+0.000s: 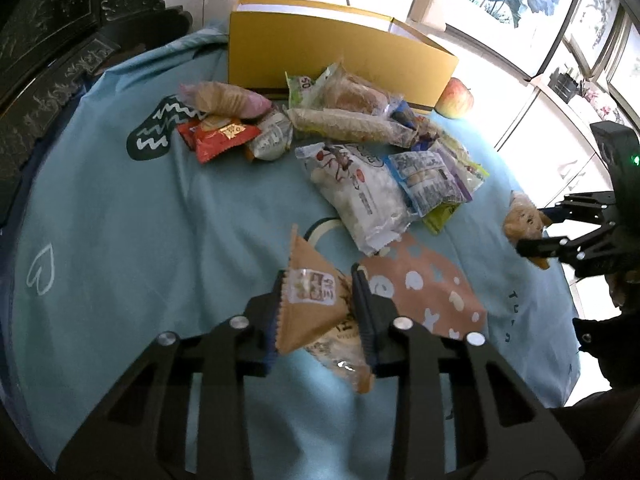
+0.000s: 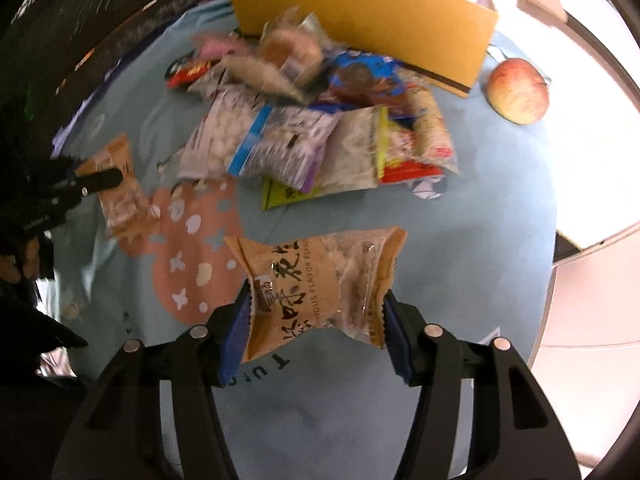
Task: Organize snacks
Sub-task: 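Carry both brown bags over the yellow box and open both grippers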
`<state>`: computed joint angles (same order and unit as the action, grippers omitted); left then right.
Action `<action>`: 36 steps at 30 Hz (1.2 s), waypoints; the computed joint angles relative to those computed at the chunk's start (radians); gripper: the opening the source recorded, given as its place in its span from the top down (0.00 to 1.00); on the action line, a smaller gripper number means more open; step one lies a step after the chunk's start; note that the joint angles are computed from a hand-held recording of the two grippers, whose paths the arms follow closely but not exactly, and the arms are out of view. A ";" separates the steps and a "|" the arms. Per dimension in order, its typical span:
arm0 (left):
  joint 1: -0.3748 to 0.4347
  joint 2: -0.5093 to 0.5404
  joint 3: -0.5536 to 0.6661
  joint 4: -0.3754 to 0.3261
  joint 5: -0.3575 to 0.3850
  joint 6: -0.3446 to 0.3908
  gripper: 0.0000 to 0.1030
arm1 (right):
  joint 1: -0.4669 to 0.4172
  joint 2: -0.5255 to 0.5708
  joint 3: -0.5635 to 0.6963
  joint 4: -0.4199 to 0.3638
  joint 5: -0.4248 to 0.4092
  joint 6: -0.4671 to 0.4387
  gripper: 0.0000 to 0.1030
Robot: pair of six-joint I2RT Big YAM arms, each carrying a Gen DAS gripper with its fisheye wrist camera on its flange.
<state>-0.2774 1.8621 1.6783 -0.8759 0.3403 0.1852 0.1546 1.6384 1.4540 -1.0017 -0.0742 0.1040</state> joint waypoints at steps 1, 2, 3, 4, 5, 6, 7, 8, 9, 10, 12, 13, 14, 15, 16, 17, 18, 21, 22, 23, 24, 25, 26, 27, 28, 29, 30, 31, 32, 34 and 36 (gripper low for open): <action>-0.002 0.004 0.000 -0.001 -0.014 0.005 0.69 | -0.006 -0.003 -0.003 -0.005 -0.001 0.008 0.43; -0.002 0.008 0.000 -0.001 -0.022 0.010 0.69 | -0.009 -0.001 -0.008 -0.003 -0.005 0.013 0.43; -0.004 0.015 0.001 -0.006 -0.037 0.025 0.59 | 0.006 -0.001 -0.018 0.003 -0.004 0.037 0.42; -0.008 0.022 0.004 -0.017 -0.056 0.042 0.47 | 0.000 0.004 -0.026 0.012 -0.009 0.036 0.42; -0.015 0.028 0.002 -0.022 -0.089 0.067 0.19 | 0.006 0.004 -0.036 0.018 -0.006 0.045 0.42; -0.022 0.027 -0.013 -0.011 -0.125 0.093 0.12 | 0.005 -0.007 -0.045 0.014 -0.009 0.045 0.42; -0.030 0.019 -0.038 0.013 -0.152 0.123 0.12 | 0.007 -0.016 -0.053 0.012 -0.009 0.047 0.42; -0.034 0.014 -0.053 0.026 -0.166 0.140 0.12 | 0.004 0.000 -0.050 0.025 -0.010 0.044 0.42; -0.035 0.011 -0.063 0.037 -0.169 0.146 0.13 | 0.003 -0.008 -0.055 0.023 -0.011 0.043 0.42; -0.032 0.003 -0.075 0.053 -0.160 0.140 0.16 | 0.018 0.006 -0.054 0.037 -0.005 0.057 0.42; -0.032 -0.011 -0.093 0.085 -0.159 0.154 0.34 | 0.020 0.010 -0.052 0.039 -0.007 0.059 0.42; -0.033 -0.015 -0.096 0.091 -0.157 0.170 0.38 | 0.019 0.009 -0.052 0.038 -0.008 0.060 0.42; -0.036 -0.018 -0.099 0.094 -0.160 0.193 0.40 | 0.018 0.010 -0.051 0.037 -0.009 0.063 0.42; -0.040 -0.022 -0.106 0.098 -0.165 0.230 0.46 | 0.019 0.009 -0.052 0.038 -0.009 0.067 0.42; -0.041 -0.022 -0.107 0.094 -0.164 0.246 0.48 | 0.020 0.011 -0.051 0.040 -0.009 0.069 0.42; -0.042 -0.024 -0.108 0.093 -0.160 0.250 0.52 | 0.021 0.011 -0.051 0.041 -0.008 0.072 0.42; -0.040 -0.025 -0.107 0.091 -0.150 0.246 0.55 | 0.022 0.010 -0.051 0.042 -0.007 0.072 0.42; -0.028 -0.025 -0.092 0.071 -0.101 0.208 0.57 | 0.022 0.008 -0.053 0.048 -0.007 0.071 0.42; -0.020 -0.026 -0.083 0.062 -0.065 0.182 0.57 | 0.022 0.007 -0.054 0.049 -0.007 0.072 0.42; -0.014 -0.030 -0.078 0.060 -0.039 0.161 0.57 | 0.021 0.005 -0.055 0.051 -0.007 0.071 0.42; -0.010 -0.032 -0.072 0.059 -0.023 0.148 0.57 | 0.021 0.003 -0.056 0.053 -0.007 0.073 0.42; -0.007 -0.036 -0.062 0.056 -0.001 0.132 0.58 | 0.021 0.000 -0.057 0.055 -0.008 0.074 0.42; -0.006 -0.041 -0.059 0.058 0.014 0.119 0.61 | 0.021 -0.001 -0.057 0.055 -0.008 0.075 0.42; -0.005 -0.048 -0.055 0.063 0.028 0.108 0.62 | 0.021 -0.004 -0.055 0.057 -0.008 0.076 0.42; -0.007 -0.052 -0.052 0.069 0.034 0.100 0.62 | 0.022 -0.007 -0.054 0.059 -0.008 0.076 0.42; -0.008 -0.055 -0.045 0.073 0.043 0.093 0.62 | 0.023 -0.013 -0.052 0.065 -0.008 0.077 0.42; -0.008 -0.061 -0.039 0.080 0.053 0.084 0.62 | 0.024 -0.018 -0.051 0.072 -0.007 0.078 0.42; -0.008 -0.061 -0.032 0.081 0.060 0.078 0.62 | 0.024 -0.022 -0.048 0.077 -0.006 0.075 0.42; -0.009 -0.056 -0.020 0.075 0.058 0.077 0.62 | 0.024 -0.021 -0.038 0.071 -0.001 0.070 0.42; -0.013 -0.044 -0.004 0.063 0.038 0.080 0.62 | 0.022 -0.021 -0.032 0.070 -0.002 0.071 0.42; -0.010 -0.037 0.007 0.056 0.047 0.058 0.62 | 0.021 -0.028 -0.031 0.078 -0.011 0.079 0.42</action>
